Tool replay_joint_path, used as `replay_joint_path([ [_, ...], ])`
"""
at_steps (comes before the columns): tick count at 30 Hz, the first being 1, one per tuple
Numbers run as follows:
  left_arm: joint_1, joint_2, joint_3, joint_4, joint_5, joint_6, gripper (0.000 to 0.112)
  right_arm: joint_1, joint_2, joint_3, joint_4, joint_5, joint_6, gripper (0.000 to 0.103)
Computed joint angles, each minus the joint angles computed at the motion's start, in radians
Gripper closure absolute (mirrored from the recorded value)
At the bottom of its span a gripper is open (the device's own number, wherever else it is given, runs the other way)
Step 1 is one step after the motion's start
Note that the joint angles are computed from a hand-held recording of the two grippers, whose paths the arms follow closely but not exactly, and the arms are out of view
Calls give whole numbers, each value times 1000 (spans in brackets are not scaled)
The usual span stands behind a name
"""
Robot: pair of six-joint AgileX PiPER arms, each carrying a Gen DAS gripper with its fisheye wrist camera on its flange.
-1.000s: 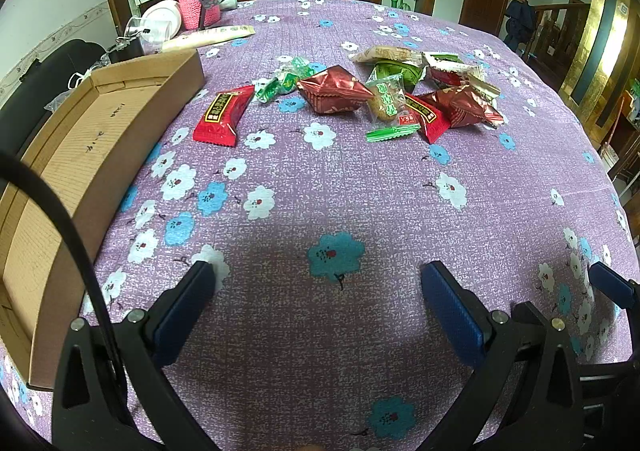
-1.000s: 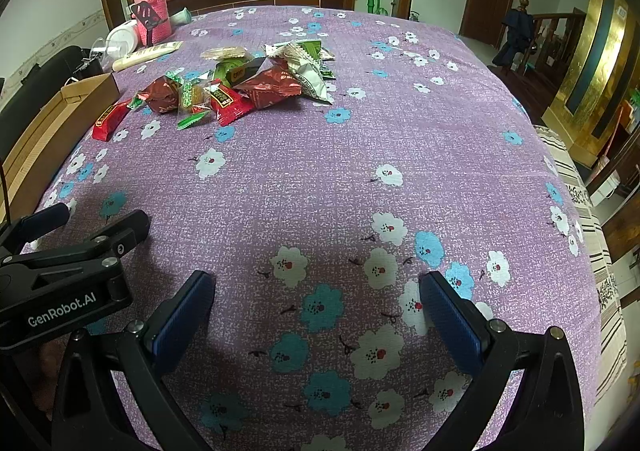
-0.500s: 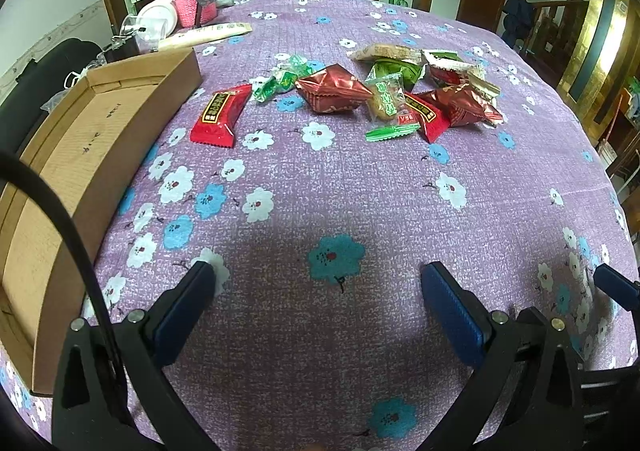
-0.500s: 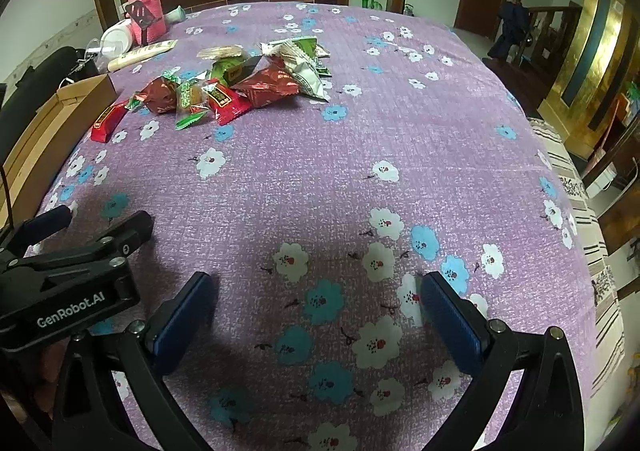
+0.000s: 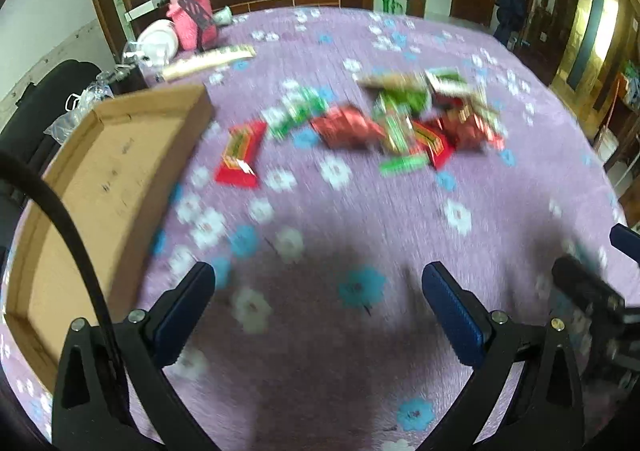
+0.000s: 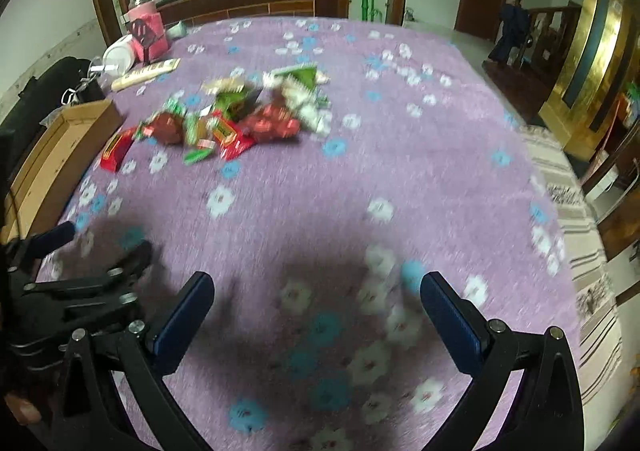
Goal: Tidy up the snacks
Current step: 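Grasp the red snack bar with the left tool while the right tool grasps a dark red candy packet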
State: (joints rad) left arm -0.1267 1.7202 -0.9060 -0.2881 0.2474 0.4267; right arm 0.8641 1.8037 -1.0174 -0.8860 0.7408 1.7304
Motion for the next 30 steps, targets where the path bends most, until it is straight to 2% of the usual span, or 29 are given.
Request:
replay_joint_path([
  [2, 40, 32, -101, -48, 109, 64, 9, -37, -11, -11, 1, -12, -31, 0],
  [5, 73, 104, -262, 2, 244, 16, 9, -136, 19, -88, 62, -54, -194, 0],
  [9, 116, 166, -428, -13, 364, 8, 9, -206, 81, -194, 113, -112, -374, 0],
  [13, 149, 218, -582, -44, 508, 22, 9, -273, 190, -333, 261, -166, -621, 3],
  [16, 171, 279, -713, -82, 638, 62, 9, -324, 264, -414, 450, -168, -819, 22],
  [17, 175, 302, -757, -94, 682, 64, 9, -331, 280, -436, 476, -155, -842, 35],
  [18, 178, 324, -800, -106, 724, 57, 9, -341, 299, -457, 524, -142, -885, 39],
  [20, 178, 359, -865, -130, 781, 44, 9, -352, 315, -476, 559, -132, -914, 42],
  [22, 166, 385, -898, -147, 817, 36, 9, -356, 309, -463, 559, -161, -894, 53],
  [26, 133, 426, -902, -131, 827, 16, 11, -373, 293, -433, 597, -197, -909, 54],
  [30, 97, 468, -913, -95, 806, -4, 16, -379, 281, -411, 614, -217, -929, 54],
])
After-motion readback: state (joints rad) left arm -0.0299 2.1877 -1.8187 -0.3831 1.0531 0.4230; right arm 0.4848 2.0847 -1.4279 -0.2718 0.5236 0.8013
